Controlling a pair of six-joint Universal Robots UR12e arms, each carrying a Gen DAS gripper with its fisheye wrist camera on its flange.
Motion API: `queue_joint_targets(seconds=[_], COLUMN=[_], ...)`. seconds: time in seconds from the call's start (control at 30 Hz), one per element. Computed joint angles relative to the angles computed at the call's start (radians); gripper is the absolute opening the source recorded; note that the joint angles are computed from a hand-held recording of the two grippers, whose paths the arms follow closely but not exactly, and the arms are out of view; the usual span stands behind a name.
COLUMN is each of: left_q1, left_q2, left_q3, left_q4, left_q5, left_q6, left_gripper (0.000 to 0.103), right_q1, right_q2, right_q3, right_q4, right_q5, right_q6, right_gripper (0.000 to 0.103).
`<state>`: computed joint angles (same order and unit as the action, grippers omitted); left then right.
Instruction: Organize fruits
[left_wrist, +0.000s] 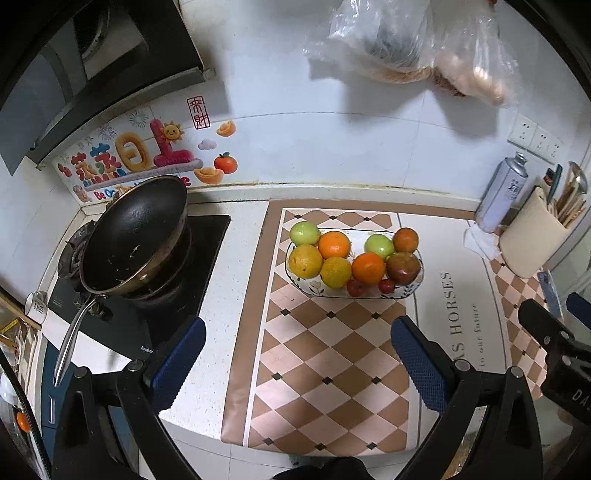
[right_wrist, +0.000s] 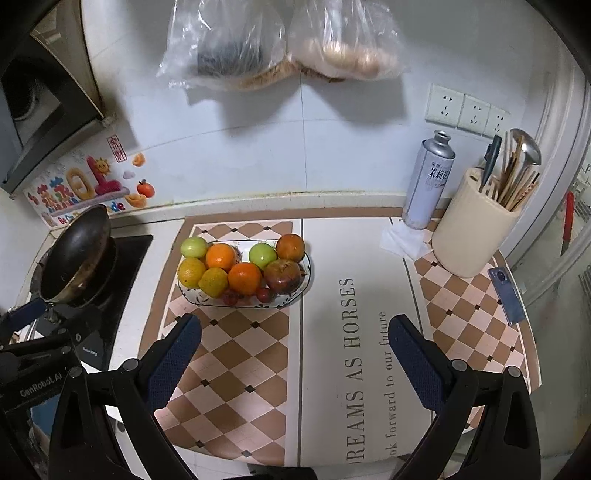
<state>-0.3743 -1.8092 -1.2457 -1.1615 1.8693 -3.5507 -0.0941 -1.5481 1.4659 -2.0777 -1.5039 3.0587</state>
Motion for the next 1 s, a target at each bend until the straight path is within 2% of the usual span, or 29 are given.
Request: queue_joint_targets(seconds=[0.3, 0.7, 1.0], left_q1=[0.011, 0.012, 0.006], left_q2=[-0.027, -0.020, -0.014], left_q3=[0.031, 0.031, 0.024], left_q4=[-0.009, -0.012, -0.006], left_q5=[-0.004, -0.036, -0.033], left_q6=[-0.008, -0.006, -0.001], left_gripper=[0.103, 0.103, 0.103], right_q1=[0.007, 0.008, 0.000], right_q2=[0.032, 0.028, 0.021], right_q3=[-0.024, -0.038, -0.034], right_q4=[0.009, 0.032, 0.037], right_q5=[-0.003, -0.004, -0.008], right_q6=[-0.004, -0.022, -0.025], right_gripper=[0.103, 0.103, 0.103])
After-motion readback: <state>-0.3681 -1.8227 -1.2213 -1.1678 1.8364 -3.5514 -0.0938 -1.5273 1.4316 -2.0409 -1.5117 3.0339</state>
